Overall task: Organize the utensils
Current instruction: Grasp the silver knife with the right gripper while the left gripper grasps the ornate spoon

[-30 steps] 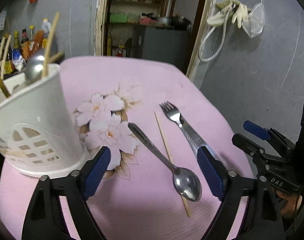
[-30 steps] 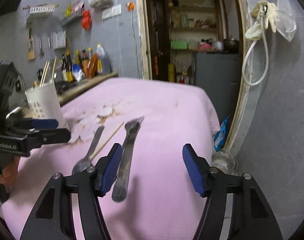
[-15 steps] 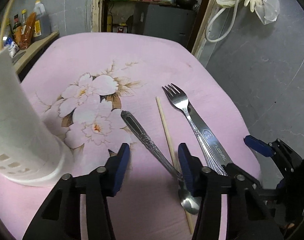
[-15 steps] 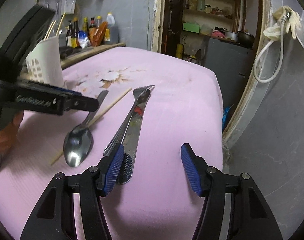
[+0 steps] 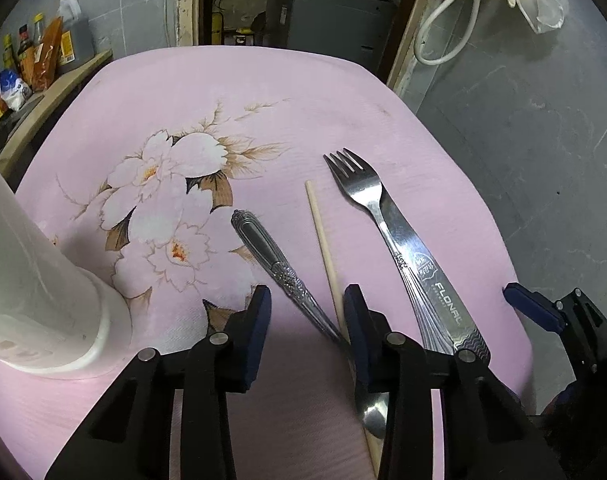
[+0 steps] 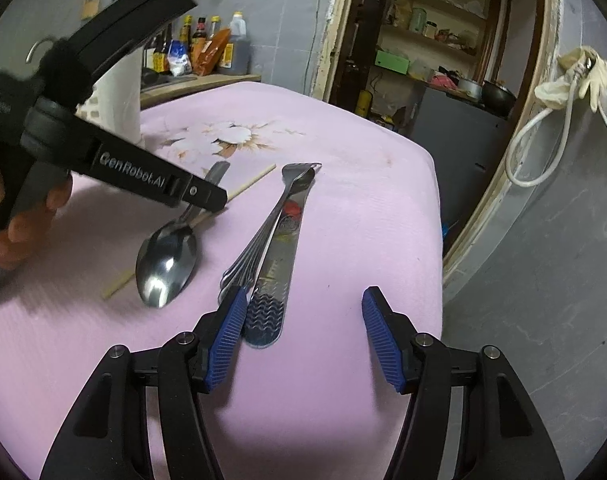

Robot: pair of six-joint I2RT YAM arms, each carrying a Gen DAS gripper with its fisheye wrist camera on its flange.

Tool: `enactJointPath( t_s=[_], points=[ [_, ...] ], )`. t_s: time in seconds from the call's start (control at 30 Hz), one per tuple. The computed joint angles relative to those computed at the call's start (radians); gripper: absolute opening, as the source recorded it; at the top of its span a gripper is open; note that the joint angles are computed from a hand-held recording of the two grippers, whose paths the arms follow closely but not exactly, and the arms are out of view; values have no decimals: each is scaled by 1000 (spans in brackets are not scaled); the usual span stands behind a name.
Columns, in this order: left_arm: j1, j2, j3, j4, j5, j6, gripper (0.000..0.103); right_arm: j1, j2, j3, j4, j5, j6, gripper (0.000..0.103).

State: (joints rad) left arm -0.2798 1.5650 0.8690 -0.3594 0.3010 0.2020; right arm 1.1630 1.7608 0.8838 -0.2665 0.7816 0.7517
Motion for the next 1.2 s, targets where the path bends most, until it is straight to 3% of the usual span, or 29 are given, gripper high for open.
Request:
enactJointPath(
  t_s=[0.17,0.3,0.4,0.6,0.73,0.8,0.93,1.07,1.2],
  points=[
    [28,-3,-7,-12,25,30,27,-2,3,4,-7,10,-6,56],
    [52,-10,-14,-20,37,62,25,-17,-14,-16,11,25,-10,33],
    [62,-9,-16,-27,50,70,24,-48,-38,-45,54,18,-17,22],
    [107,-12,-2,-87,104,125,23,-94,-51,-51,101,-36,-89,23],
    [126,-12,9,-121,122,155,23,-152,-43,-25,125,-117,-181,26],
    [137,-11,17,-143,129,171,23,-183,-23,8,125,-155,-234,32],
    [136,-21,12,-153,125,184,22,-227,12,48,145,-231,-292,33],
    [140,-33,5,-165,137,206,13,-230,-2,28,166,-256,-280,19],
    [164,-35,1,-178,159,225,13,-207,-32,-6,166,-236,-240,17]
  ],
)
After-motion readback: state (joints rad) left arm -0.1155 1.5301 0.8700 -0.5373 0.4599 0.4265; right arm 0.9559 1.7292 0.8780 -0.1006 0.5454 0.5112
